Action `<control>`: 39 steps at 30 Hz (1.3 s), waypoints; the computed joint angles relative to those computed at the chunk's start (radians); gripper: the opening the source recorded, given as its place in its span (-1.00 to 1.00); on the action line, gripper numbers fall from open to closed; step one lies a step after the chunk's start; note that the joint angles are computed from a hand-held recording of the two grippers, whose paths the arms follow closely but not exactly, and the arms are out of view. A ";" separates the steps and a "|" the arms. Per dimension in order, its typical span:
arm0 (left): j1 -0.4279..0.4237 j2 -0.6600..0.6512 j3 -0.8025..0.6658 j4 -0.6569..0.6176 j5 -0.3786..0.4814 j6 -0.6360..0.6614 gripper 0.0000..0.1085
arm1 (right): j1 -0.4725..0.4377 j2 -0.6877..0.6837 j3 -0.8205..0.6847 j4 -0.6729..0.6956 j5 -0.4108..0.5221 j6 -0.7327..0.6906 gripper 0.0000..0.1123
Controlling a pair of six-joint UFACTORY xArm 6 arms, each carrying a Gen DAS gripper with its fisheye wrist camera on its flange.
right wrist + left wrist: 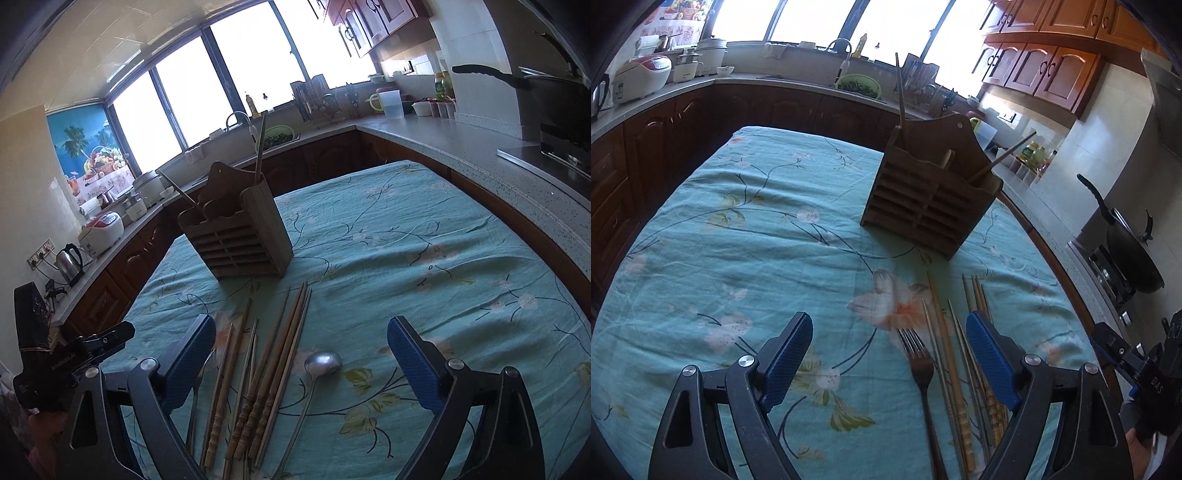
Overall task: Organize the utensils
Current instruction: 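Grasp the metal fork with the left gripper while the right gripper grasps the spoon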
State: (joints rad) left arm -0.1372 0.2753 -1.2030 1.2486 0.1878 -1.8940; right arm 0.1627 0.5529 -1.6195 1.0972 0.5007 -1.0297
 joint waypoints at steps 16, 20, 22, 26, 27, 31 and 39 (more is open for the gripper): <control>-0.056 0.162 -0.095 -0.874 0.004 0.879 0.02 | -0.014 0.152 -0.129 -0.354 0.180 0.309 -0.14; -0.061 0.209 -0.165 -0.838 0.045 0.891 -0.02 | -0.010 0.164 -0.145 -0.361 0.173 0.308 -0.34; -0.063 0.223 -0.185 -0.839 0.059 0.913 -0.21 | -0.010 0.176 -0.163 -0.374 0.177 0.321 -0.52; -0.069 0.269 -0.234 -0.899 0.060 0.999 -0.50 | -0.022 0.206 -0.212 -0.354 0.232 0.334 -0.87; -0.067 0.275 -0.234 -0.918 0.046 1.013 -0.52 | -0.023 0.207 -0.215 -0.348 0.239 0.336 -0.89; -0.064 0.255 -0.183 -1.024 -0.026 1.077 -0.61 | -0.029 0.184 -0.193 -0.308 0.239 0.310 -0.96; -0.030 0.133 -0.068 -0.736 -0.120 0.808 -0.62 | -0.030 0.117 -0.155 -0.200 0.233 0.229 -0.96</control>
State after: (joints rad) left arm -0.1672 0.4087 -1.2708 0.5129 0.0677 -1.0858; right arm 0.1323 0.6699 -1.7744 0.8971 0.7333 -0.8006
